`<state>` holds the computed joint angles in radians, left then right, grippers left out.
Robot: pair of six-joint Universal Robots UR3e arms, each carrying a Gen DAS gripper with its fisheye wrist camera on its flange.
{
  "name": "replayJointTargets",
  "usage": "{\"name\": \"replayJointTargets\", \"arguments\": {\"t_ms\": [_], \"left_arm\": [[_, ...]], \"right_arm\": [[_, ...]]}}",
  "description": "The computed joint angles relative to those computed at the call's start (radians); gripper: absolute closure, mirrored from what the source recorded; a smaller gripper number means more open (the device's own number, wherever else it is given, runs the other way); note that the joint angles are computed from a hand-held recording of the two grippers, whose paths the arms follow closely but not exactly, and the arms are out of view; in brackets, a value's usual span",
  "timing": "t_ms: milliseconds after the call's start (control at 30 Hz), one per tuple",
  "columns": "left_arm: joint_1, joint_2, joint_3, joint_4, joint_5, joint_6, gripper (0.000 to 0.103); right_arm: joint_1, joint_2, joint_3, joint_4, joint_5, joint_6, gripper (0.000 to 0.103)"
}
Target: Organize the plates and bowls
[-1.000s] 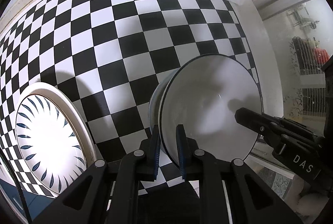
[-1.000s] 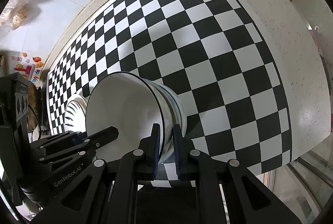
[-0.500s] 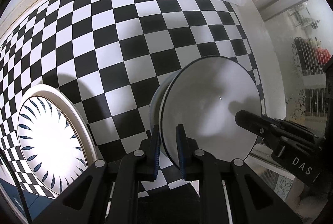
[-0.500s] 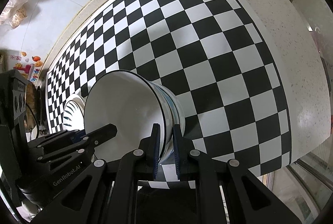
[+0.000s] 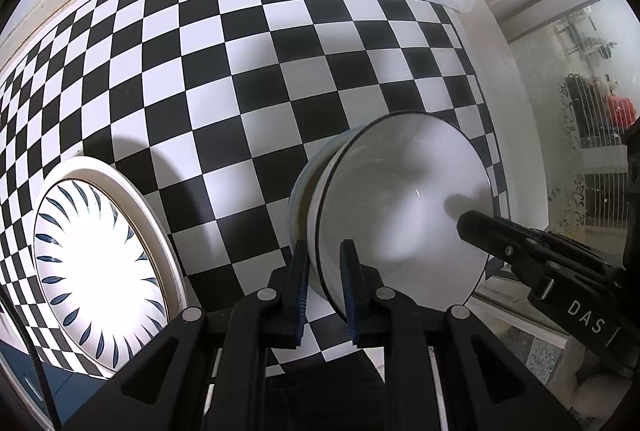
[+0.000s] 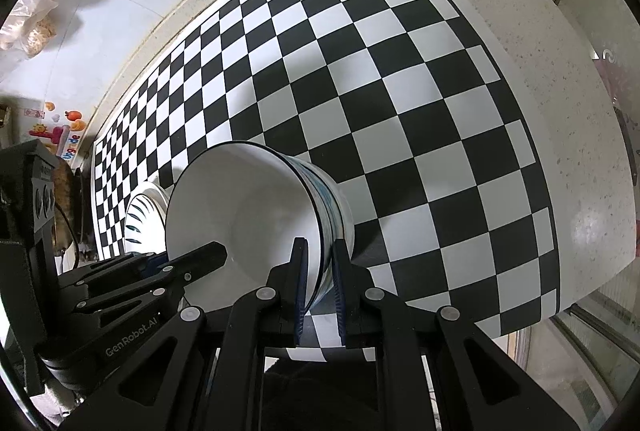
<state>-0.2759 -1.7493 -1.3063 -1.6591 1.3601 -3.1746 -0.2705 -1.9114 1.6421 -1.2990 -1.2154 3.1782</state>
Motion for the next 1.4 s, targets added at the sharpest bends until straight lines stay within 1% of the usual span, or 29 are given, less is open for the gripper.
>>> {"name": "replayJointTargets", "arguments": {"t_ms": [200,500,600,700,833,900,967,1033,1067,1100,1133,1167,1200,1233,1300,1333,1400], "left_arm": [[0.011,-0.014,0.022,-0.018,-0.007,-0.007,0.089],[0.000,-0.009,0.028,-0.025,0.021,-0.013,0.088],[0.001,0.006,0.016,-0.022,0.024,-0.014,0.088],[-0.007,0.030,0.012,-0.015,0.040,-0.018,0.088],[-0.015,0.082,0.009,-0.009,0.075,-0.017,0.088],[-0.008,0.119,0.006,-0.017,0.084,-0.010,0.086],[0.007,0.169,0.000,-0.027,0.088,0.004,0.083],[0.027,0.220,-0.004,-0.042,0.087,0.022,0.074],[0.042,0.258,-0.006,-0.054,0.086,0.037,0.072],[0.051,0.279,-0.003,-0.063,0.085,0.046,0.066],[0.064,0.308,0.000,-0.075,0.083,0.056,0.057],[0.080,0.343,0.004,-0.093,0.079,0.070,0.051],[0.094,0.372,0.009,-0.109,0.073,0.083,0.038],[0.105,0.397,0.020,-0.126,0.072,0.095,0.026],[0.128,0.451,0.044,-0.156,0.070,0.121,0.022],[0.138,0.481,0.062,-0.176,0.078,0.132,0.017],[0.164,0.518,0.086,-0.206,0.072,0.153,0.016]], "right_arm": [[-0.015,-0.008,0.010,0.007,0.010,0.006,0.089],[-0.008,0.004,0.000,0.011,0.009,0.018,0.088],[0.013,0.013,-0.018,-0.001,0.001,0.038,0.080],[0.047,0.025,-0.053,-0.009,-0.021,0.056,0.078],[0.107,0.037,-0.122,-0.006,-0.064,0.083,0.069],[0.131,0.033,-0.156,0.006,-0.082,0.092,0.067],[0.155,0.018,-0.198,0.035,-0.093,0.102,0.062],[0.178,0.006,-0.238,0.059,-0.104,0.115,0.053],[0.194,0.002,-0.261,0.070,-0.112,0.124,0.050],[0.216,-0.003,-0.296,0.088,-0.122,0.137,0.045],[0.233,-0.005,-0.326,0.104,-0.129,0.148,0.039],[0.253,-0.006,-0.356,0.118,-0.137,0.163,0.036],[0.289,0.000,-0.405,0.137,-0.155,0.186,0.030],[0.323,0.011,-0.443,0.147,-0.173,0.211,0.025],[0.414,0.044,-0.556,0.180,-0.226,0.277,0.021],[0.453,0.059,-0.599,0.191,-0.247,0.306,0.019],[0.548,0.105,-0.711,0.223,-0.304,0.375,0.017]]}}
